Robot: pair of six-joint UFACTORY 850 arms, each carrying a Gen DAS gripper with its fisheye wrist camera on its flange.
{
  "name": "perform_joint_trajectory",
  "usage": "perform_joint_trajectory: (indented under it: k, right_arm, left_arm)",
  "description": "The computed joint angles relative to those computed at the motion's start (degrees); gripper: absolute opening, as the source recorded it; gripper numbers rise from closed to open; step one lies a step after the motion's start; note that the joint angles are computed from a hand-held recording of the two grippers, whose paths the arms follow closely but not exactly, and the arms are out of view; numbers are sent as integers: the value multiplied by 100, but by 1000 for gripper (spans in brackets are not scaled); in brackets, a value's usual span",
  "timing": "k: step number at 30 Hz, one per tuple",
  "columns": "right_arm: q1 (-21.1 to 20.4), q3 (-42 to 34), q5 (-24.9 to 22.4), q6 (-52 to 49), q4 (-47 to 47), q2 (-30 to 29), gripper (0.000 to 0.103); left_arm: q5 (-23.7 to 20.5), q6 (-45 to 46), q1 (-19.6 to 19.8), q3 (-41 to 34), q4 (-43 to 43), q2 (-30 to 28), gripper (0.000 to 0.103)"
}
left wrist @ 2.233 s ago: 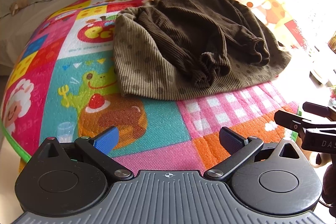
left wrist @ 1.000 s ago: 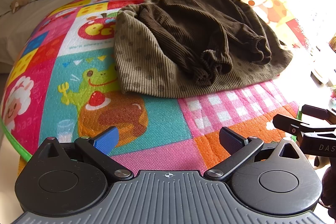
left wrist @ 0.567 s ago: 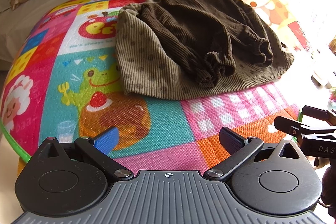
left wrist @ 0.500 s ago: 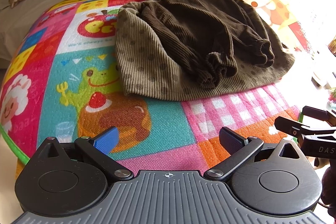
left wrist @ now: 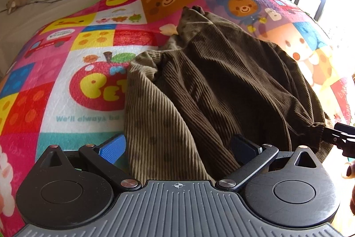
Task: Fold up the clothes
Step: 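Lower the right tool onto the dress and grasp it while the left tool grasps beside it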
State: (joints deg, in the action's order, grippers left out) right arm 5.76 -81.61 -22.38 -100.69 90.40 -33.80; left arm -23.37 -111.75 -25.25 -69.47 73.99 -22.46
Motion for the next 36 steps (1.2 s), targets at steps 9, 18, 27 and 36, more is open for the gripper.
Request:
perform_joint_trajectory:
  k: [9,18,27,36]
  right_arm:
    - [128,-1690,284,1085,-473,-1261,103]
    - [-117,-2342,-662,3327,-1385,-1717,103]
    - [61,-1601,-374,1258,-682,-1317,98]
    - [-103,-680,-967,911,-516,-677,42]
  left_arm:
    - [432,951,404,-417,-723,-433,103]
    - [598,84,451,-161,412,-371,103]
    - [934,-463,538,61,1173,-232,103]
    - [275,-2199,193,725,2937,102,96]
